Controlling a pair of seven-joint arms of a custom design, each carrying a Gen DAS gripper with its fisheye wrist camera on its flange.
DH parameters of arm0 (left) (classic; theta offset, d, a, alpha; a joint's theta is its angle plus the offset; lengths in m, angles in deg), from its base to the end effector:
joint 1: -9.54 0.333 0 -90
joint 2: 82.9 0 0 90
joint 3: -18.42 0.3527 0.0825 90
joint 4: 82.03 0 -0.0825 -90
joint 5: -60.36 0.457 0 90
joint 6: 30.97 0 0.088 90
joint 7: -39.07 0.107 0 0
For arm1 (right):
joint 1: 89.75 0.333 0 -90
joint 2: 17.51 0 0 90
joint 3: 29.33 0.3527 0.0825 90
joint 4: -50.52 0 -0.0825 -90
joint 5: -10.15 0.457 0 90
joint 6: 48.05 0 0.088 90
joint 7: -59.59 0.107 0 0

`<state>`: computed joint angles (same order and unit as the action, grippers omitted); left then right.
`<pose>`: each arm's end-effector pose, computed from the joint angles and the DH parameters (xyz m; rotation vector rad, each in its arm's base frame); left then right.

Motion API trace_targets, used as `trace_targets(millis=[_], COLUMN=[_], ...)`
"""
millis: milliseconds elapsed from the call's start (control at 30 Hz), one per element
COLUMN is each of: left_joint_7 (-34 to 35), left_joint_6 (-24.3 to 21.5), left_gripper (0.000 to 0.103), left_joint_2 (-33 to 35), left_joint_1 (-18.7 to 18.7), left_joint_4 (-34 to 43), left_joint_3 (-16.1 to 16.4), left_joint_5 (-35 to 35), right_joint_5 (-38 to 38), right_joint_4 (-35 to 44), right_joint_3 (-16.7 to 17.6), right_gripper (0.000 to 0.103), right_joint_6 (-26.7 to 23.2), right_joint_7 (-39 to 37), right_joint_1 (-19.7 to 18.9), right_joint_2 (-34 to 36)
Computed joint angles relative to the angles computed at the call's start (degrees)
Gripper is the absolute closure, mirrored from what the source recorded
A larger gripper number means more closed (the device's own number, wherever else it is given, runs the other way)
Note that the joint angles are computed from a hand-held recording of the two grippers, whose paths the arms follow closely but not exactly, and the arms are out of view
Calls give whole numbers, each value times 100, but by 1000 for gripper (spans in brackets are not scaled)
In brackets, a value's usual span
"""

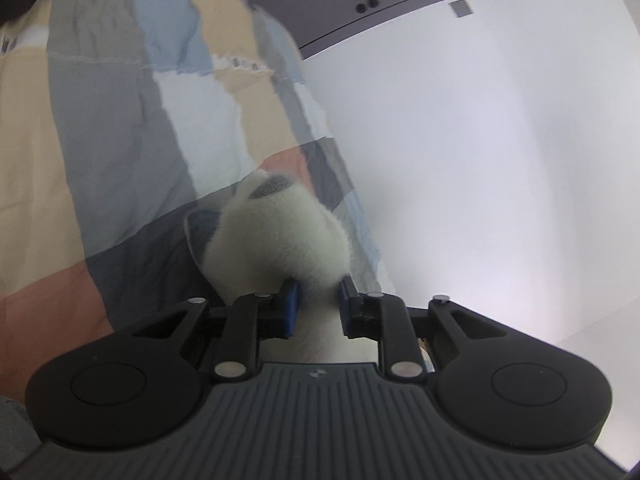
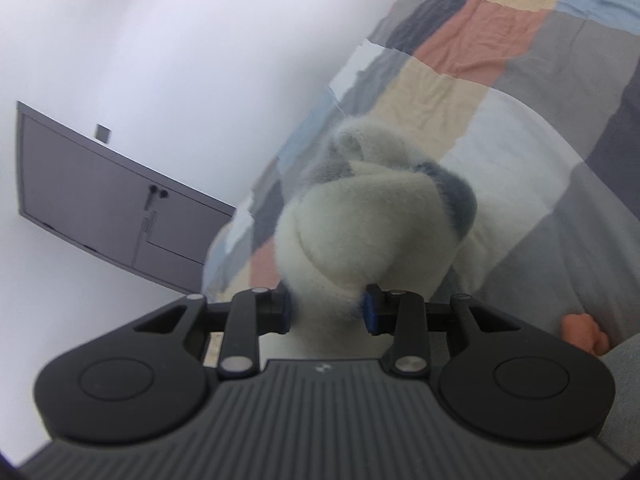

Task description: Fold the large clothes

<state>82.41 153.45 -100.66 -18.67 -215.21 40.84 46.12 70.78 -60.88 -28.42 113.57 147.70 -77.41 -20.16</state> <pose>0.5580 -0.0111 0.5968 -2.4137 0.6626 -1.6639 0.6481 0.1082 0.6019 -0.9493 1.8060 0.0752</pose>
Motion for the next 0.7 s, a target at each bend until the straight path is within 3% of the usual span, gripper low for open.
trace_targets(millis=[133,267,367,467,567,667,700], left_joint_7=[211,394,787,1722,2672,2350,2431], left_joint_6=[2,-198,-395,-580,-620,-642,-703], left_gripper=[85,85,86,86,87,87,87], left_joint_2=[234,791,1280,1851,2362,2776,2904], left_joint_1=[-309,201,187,256,723,868,1048], left_joint_4=[332,1010,1608,2270,2831,3199,3344], left_joint_3=[327,-70,3,-13,-423,-359,-490], left_joint_5=[-91,21,-386,-1339,-2352,-1857,-1889], right_joint_5=[187,157,-21,-489,-1268,-2102,-2314], right_joint_4=[266,873,1474,2046,2577,3139,3295], right_joint_3=[-27,27,105,190,175,89,74], right_gripper=[65,63,63,63,64,64,64], right_joint_6=[-175,-185,-225,-219,-211,-381,-464], right_joint_7=[-41,123,430,811,1353,1822,1961], right_joint_1=[-50,-140,-236,-307,-303,-267,-270], right_joint_2=[181,565,1028,1526,2010,2507,2648])
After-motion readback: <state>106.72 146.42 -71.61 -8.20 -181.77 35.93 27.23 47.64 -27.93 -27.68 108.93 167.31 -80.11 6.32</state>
